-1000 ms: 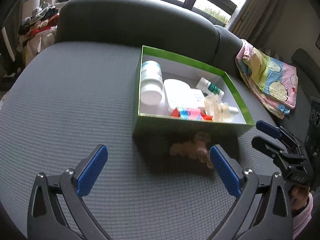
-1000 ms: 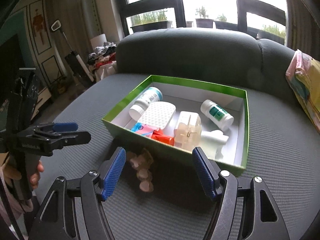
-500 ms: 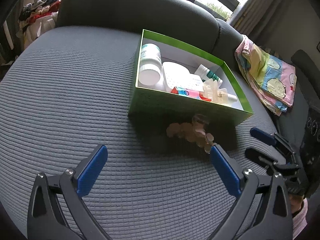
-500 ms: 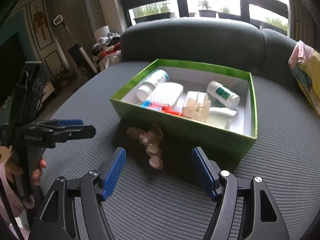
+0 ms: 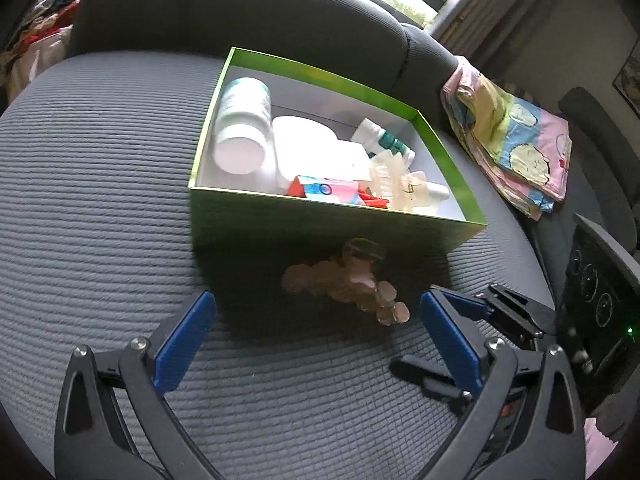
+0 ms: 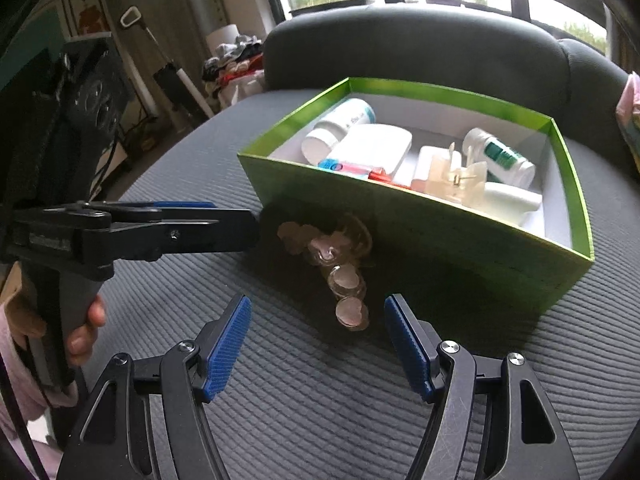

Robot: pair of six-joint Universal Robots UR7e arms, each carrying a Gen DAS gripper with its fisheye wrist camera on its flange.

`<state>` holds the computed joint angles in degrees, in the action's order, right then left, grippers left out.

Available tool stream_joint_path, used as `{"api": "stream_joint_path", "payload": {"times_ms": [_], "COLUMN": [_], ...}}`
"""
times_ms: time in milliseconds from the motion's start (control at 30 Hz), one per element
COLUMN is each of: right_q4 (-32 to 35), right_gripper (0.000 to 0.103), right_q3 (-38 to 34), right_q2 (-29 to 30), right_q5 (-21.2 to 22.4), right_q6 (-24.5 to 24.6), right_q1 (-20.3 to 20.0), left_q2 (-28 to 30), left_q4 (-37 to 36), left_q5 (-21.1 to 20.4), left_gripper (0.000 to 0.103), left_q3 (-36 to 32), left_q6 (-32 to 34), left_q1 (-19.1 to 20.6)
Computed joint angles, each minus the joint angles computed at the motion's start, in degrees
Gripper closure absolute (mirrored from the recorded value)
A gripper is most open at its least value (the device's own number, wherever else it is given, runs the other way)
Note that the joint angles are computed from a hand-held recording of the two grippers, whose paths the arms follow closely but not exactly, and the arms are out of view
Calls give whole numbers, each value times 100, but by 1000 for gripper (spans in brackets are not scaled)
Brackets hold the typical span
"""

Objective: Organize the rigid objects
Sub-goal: 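Close the left tool on the pink beaded hair clip and lift it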

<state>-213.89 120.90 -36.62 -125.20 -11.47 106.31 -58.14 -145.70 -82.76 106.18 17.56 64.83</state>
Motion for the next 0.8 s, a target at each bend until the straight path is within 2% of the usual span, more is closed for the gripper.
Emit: {"api": "stream_joint_path", "payload": {"times_ms": [433, 467, 500, 633, 733, 800], "right_q4": [285, 285, 308, 362, 308, 286], "right_gripper": [33, 41, 45, 47, 60, 68], "right_q3": [-394, -394, -408, -534, -560, -556], "right_q2": [226, 226, 235, 286, 320, 327], "right_q5": [205, 205, 236, 228, 90, 44], "right_q6": [-57, -57, -67, -131, -227, -253], "right_q1": [-318, -318, -337, -367, -338, -328], "left_q2": [559, 582, 613, 659, 657, 650], "left_q4": [144, 168, 200, 157, 113, 19], "left_q5": [-328, -363, -408, -369, -331, -234], "left_gripper": [3, 4, 6, 7, 9, 16], "left_q3": [-365, -384, -408, -357, -306, -256], "left_q6": [103, 87, 76, 180, 274, 333], "left_q1": [97, 108, 121, 97, 56, 40]}}
